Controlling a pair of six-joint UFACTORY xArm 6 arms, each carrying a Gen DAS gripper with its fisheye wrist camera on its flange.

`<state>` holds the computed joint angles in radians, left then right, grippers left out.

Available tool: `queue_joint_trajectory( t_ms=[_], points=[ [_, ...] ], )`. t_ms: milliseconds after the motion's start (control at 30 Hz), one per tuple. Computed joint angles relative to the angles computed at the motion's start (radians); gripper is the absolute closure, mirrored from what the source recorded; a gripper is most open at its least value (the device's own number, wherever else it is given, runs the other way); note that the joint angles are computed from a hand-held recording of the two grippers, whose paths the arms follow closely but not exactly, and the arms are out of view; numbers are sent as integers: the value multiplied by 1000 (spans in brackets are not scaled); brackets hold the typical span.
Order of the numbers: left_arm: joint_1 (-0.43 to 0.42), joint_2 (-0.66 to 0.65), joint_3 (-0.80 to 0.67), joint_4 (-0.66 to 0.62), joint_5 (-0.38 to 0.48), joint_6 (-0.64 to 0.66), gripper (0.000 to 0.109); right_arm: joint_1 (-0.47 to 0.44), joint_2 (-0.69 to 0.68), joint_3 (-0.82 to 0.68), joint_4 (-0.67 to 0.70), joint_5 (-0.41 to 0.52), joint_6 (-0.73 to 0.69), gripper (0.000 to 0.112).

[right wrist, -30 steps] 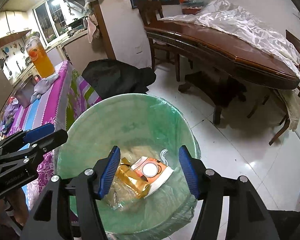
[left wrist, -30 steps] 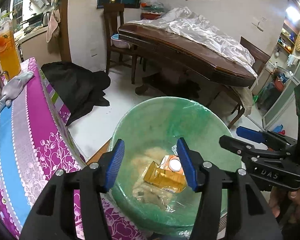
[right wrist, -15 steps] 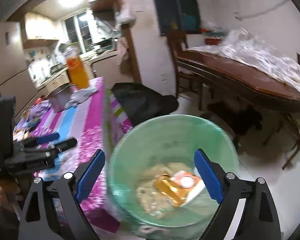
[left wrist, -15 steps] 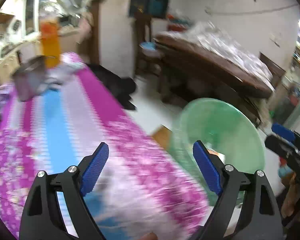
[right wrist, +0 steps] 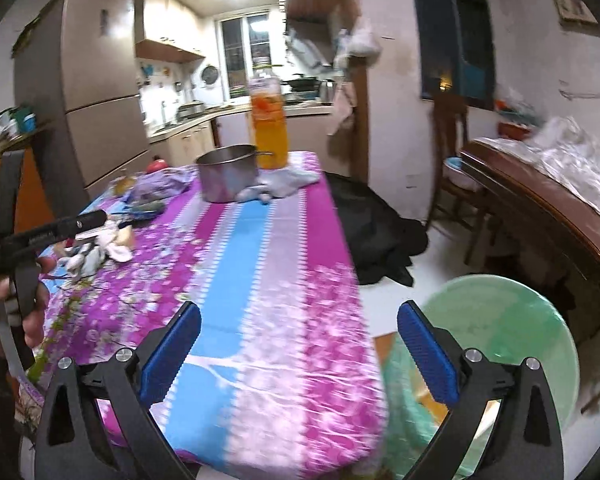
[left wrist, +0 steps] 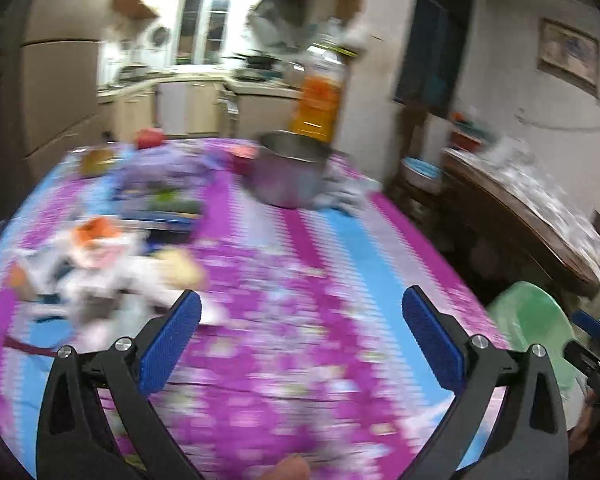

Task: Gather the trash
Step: 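Move both tools back toward the trash on the table, then grasp the orange sponge with the left tool while the right tool grasps a white glove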

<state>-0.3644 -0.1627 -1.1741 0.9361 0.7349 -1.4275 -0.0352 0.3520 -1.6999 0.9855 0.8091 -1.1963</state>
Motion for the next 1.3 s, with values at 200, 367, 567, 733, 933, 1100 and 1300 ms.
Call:
queue_joint_trajectory(
  t_ms=[200, 367, 567, 733, 933, 1100, 1300],
  points=[
    [100, -267, 220, 51, 82, 36, 11, 67, -47, 53, -3, 0, -36, 15],
    [262, -461, 387, -24, 150, 103, 11, 130, -83, 103, -11, -2, -57, 14],
    [461, -508, 484, -188, 88, 265, 11, 214, -107, 154, -37, 1, -68, 14],
    [533, -451, 482, -257, -14, 367, 14, 274, -108, 167, -53, 7, -66, 15],
    [579, -372, 467, -324, -110, 449, 37, 325, -76, 130, -49, 97, -57, 35],
    [611, -351, 489, -467, -200, 561, 65, 377, -8, 48, -65, 181, -5, 62],
    [609, -336, 490, -457, -225, 546, 71, 458, 123, -124, -54, 278, 108, 71]
  ],
)
